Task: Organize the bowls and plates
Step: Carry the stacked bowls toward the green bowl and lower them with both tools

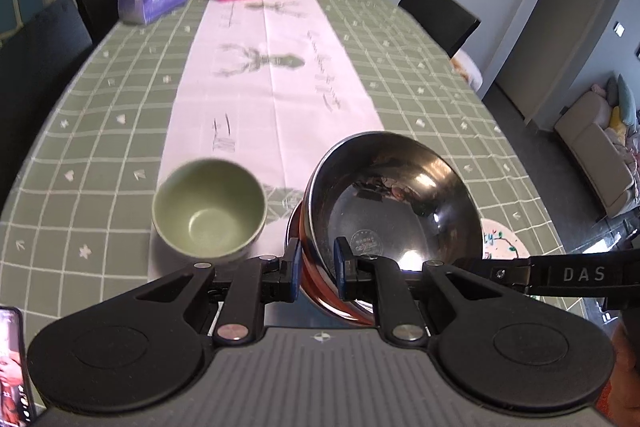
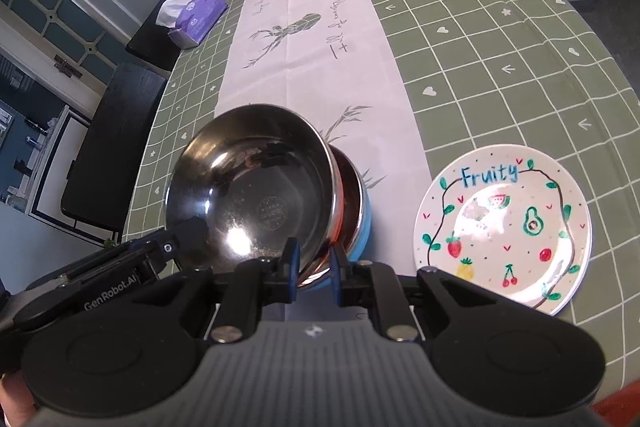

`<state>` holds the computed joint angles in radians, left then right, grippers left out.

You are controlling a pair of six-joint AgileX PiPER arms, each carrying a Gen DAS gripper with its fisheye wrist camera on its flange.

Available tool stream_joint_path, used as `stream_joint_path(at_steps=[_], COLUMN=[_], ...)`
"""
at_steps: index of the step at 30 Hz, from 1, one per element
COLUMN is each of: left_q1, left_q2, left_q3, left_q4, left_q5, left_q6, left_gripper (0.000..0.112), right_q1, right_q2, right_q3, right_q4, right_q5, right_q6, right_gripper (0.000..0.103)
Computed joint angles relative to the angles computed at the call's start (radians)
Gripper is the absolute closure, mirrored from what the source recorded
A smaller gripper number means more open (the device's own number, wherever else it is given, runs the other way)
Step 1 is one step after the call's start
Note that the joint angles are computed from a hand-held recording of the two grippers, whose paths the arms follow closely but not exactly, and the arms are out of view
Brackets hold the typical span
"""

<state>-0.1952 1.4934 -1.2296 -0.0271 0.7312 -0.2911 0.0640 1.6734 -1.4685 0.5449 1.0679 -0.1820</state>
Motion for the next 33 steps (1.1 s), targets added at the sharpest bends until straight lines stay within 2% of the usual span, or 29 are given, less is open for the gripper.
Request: stream_joint_path(at_steps=[4,14,19,29,33], left_q1=[0.022,0.0,-0.028,-0.012,-0.002], left_q2=[0.035,0.041,0.031,0.025,0.015], left_q3=[-0.021,-0.03,-0.011,0.023,0.039], left_q4=[-0.056,-0.007,0.046,-0.002,-0.024], left_q5=[0.028,0.045,0.027,-0.009,-0.031], left_q6=[0.03,-0.028,-0.078,-0.048,-0.033], left_gripper=[0.094,0.09,0.088,0.085,0.081], right_q1=[-0.005,0.002,0.01,0.015,0.018], right_q2=[0.02,0.07,0.091,0.112,0.108], right_q3=[-0.015,-0.053,-0.067,-0.09,-0.093], right_q4=[-0.001,-0.008,-0.017,-0.037,-0.038], right_q5=[-0.006,-0.001,0.002,0.011,0.013], right_q6=[0.004,0.02,0.031,0.051,0.039], right_gripper=[0.09,0.09,0.09,0.09,0.086])
